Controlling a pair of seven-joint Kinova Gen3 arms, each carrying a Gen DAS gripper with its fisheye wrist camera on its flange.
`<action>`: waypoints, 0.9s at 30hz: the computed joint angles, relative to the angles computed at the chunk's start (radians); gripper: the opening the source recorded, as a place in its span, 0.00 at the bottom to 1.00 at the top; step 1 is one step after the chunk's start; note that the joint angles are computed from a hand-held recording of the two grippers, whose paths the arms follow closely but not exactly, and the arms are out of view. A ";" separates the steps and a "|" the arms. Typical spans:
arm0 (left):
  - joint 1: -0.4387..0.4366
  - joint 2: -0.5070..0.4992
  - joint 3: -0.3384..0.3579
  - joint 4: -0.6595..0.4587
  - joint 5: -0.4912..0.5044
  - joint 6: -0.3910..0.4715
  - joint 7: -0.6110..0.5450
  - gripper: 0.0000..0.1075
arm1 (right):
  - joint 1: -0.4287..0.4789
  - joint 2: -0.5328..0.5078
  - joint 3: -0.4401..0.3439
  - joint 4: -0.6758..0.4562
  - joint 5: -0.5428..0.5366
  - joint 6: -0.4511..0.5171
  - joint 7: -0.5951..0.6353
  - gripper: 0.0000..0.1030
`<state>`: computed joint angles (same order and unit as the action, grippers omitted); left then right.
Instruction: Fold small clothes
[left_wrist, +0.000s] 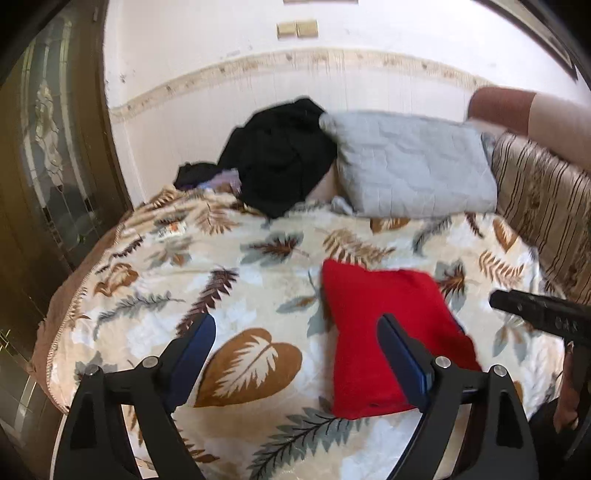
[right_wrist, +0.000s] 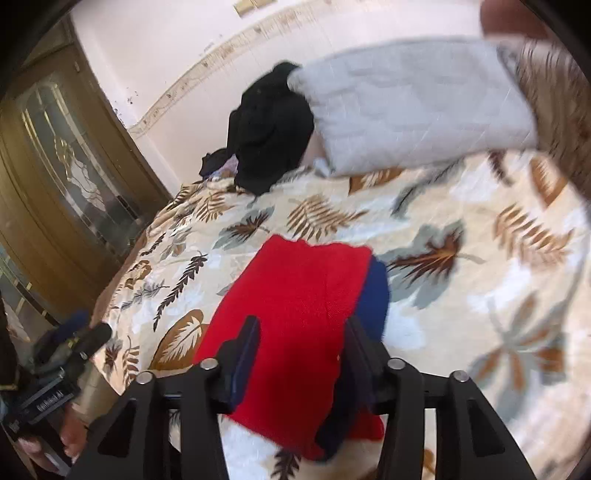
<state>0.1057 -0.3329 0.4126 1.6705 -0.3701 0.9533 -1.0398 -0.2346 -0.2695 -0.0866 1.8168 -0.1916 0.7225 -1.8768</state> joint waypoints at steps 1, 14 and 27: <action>-0.005 -0.013 0.010 -0.009 -0.007 0.012 0.008 0.84 | 0.016 -0.024 -0.032 -0.007 0.035 0.020 -0.033 0.54; -0.123 -0.152 0.102 -0.128 0.025 0.144 -0.039 0.89 | 0.125 -0.247 -0.263 -0.178 0.257 0.330 -0.259 0.59; -0.279 -0.265 0.113 -0.178 0.129 0.172 -0.154 0.89 | 0.310 -0.313 -0.499 -0.305 0.323 0.499 -0.359 0.64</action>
<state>-0.1735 -0.5975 0.5253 1.4922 -0.2406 1.1255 -1.1934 0.0755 -0.5824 -0.5852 1.5115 0.1312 1.2213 -2.2354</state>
